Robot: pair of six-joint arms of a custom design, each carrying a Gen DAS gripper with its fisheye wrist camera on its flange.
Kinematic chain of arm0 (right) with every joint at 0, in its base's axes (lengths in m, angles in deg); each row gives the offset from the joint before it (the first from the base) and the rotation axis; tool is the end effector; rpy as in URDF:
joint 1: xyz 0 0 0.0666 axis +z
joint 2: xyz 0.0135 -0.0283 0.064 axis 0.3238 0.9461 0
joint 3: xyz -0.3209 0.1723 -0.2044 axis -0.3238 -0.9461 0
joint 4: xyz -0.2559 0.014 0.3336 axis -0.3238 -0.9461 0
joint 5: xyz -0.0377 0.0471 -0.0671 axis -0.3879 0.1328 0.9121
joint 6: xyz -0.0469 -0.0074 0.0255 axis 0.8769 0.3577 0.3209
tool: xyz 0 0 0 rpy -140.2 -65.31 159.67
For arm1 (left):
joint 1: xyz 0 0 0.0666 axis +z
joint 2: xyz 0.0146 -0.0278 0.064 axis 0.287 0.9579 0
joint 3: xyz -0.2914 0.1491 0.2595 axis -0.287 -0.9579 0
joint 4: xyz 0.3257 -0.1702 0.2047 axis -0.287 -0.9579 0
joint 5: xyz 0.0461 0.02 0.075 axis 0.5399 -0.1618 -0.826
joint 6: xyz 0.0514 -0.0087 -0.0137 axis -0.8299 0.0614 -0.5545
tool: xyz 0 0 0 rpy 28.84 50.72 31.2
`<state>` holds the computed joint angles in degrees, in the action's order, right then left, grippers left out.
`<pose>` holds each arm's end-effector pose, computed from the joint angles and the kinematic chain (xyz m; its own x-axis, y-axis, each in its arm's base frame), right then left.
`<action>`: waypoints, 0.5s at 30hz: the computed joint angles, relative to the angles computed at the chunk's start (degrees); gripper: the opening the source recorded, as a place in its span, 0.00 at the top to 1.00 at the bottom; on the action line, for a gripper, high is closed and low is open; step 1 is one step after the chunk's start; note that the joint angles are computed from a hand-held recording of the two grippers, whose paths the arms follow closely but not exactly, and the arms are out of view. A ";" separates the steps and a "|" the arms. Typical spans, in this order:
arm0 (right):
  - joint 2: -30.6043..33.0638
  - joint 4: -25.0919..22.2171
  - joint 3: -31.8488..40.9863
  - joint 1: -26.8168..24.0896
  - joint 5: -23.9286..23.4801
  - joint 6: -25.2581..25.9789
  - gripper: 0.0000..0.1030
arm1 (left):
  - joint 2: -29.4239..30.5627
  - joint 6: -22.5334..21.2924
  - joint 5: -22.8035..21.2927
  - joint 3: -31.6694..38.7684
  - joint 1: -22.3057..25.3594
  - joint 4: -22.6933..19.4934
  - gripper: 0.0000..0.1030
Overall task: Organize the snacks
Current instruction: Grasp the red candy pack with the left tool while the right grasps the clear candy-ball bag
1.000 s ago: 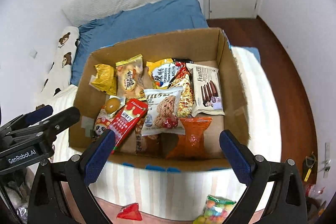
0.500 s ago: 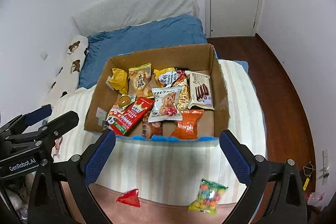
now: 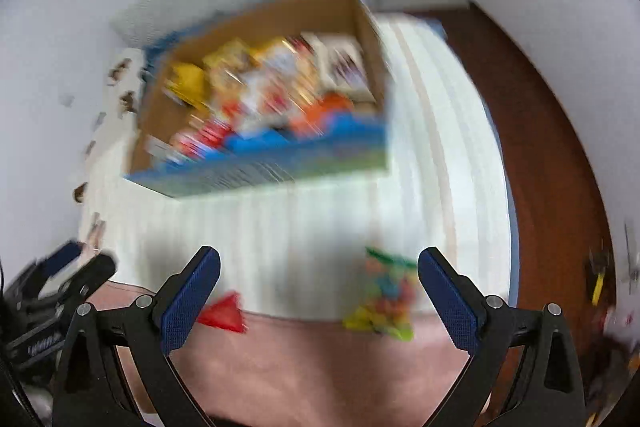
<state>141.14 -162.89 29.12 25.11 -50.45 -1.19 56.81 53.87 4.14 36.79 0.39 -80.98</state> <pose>0.6068 0.0729 0.5161 -0.9437 -0.0692 -0.3236 -0.1418 0.9681 0.2067 0.4954 -0.1412 0.5103 -0.8984 -0.1811 -0.4001 -0.1626 0.9834 -0.0799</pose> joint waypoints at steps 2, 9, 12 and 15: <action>0.52 0.03 -3.31 -1.29 0.66 -1.34 0.02 | 0.05 0.93 0.83 -3.15 -0.51 -0.53 0.08; 2.69 1.61 -12.33 -3.29 0.73 -5.28 0.03 | 3.56 2.95 6.13 -8.65 -0.88 -1.77 0.09; 2.94 2.69 -14.65 -3.34 -0.32 -6.74 0.15 | 5.47 3.16 8.21 -9.11 -0.72 -1.75 0.09; 2.06 4.90 -17.16 -2.76 0.98 -7.58 0.33 | 7.20 2.86 11.18 -9.37 -0.50 -1.18 0.09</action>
